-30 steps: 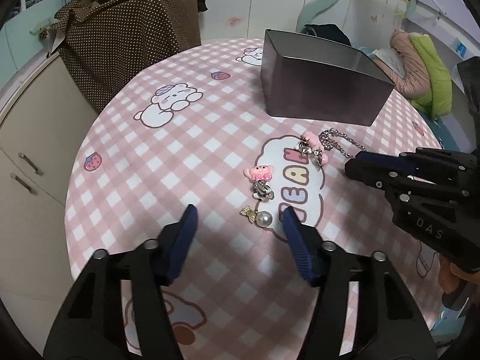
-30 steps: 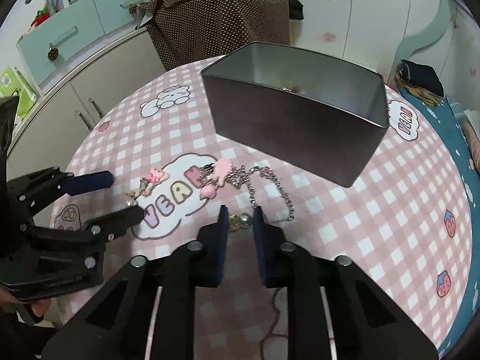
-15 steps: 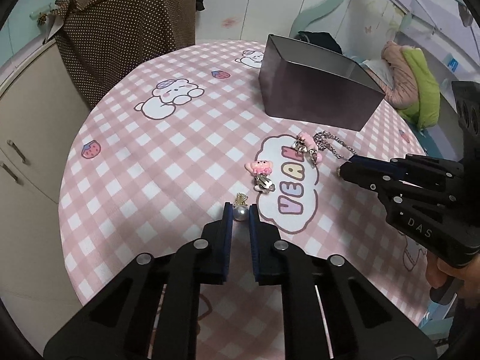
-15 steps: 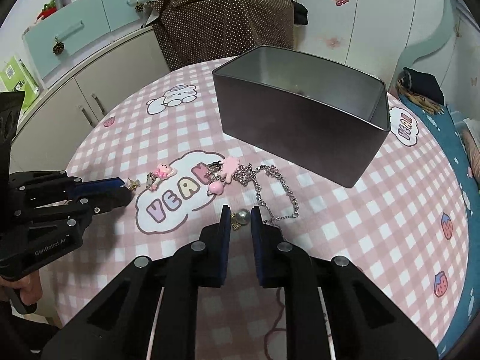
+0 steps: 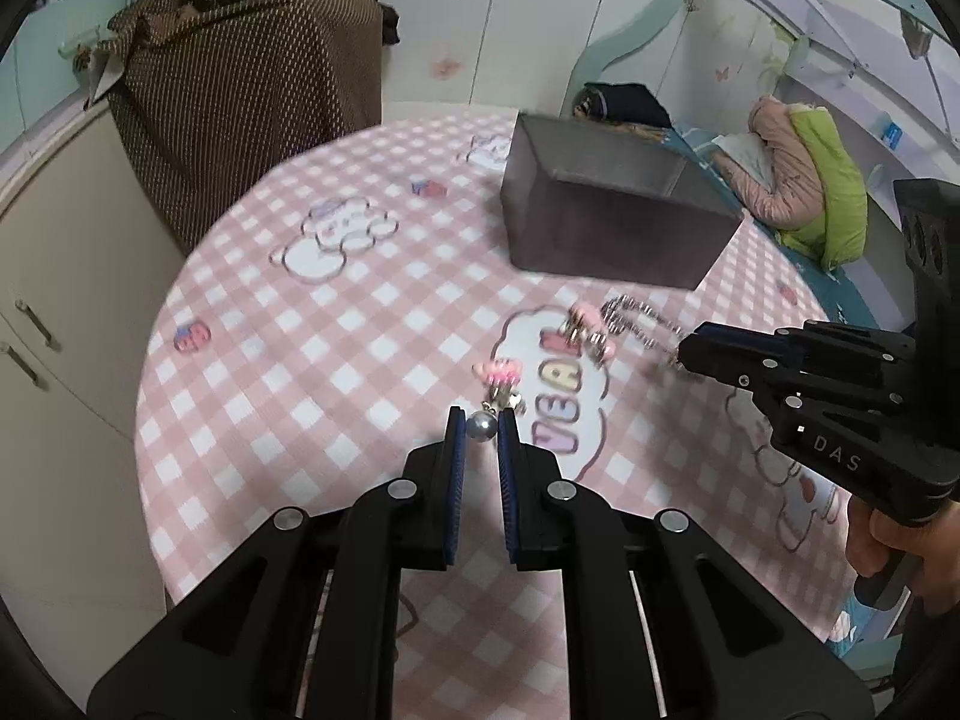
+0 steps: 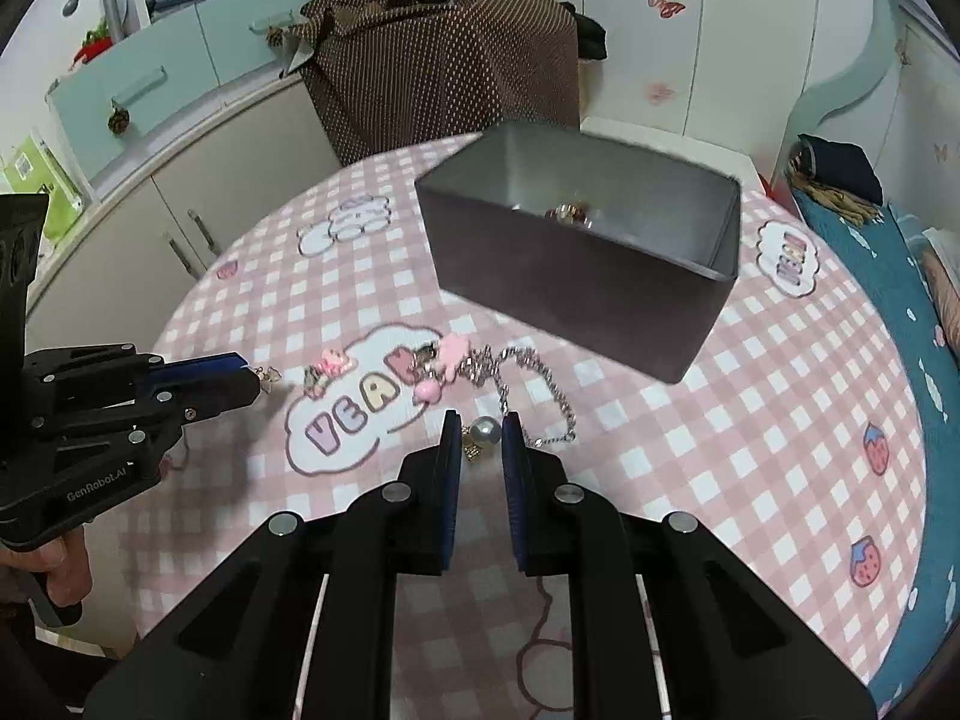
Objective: Organize jewelry
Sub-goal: 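Lower both held pearl earrings into the grey tin and open both grippers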
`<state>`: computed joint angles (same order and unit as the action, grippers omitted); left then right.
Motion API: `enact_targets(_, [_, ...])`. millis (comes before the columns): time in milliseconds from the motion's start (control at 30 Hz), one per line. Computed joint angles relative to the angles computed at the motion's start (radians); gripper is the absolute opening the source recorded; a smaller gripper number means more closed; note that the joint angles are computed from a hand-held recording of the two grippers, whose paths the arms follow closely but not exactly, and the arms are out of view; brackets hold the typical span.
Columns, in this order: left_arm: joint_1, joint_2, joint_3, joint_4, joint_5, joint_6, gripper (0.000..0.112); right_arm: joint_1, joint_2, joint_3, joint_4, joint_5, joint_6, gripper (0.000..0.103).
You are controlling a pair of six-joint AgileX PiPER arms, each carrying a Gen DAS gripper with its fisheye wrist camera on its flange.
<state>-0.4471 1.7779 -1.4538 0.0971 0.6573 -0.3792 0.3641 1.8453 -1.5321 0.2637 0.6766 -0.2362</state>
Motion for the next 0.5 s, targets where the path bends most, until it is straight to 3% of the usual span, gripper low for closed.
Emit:
enact_targets(300, [-0.018,0.060,-0.255,0.021,0.095,0.051,0.011,-0.040,-0.008,-0.149,0.020,0.059,-0.013,0.012])
enact_targets(500, [-0.005,0.225,-0.593,-0.045,0.221,0.138,0.011,-0.081,0.075,-0.352,-0.003,0.135,0.008,0.012])
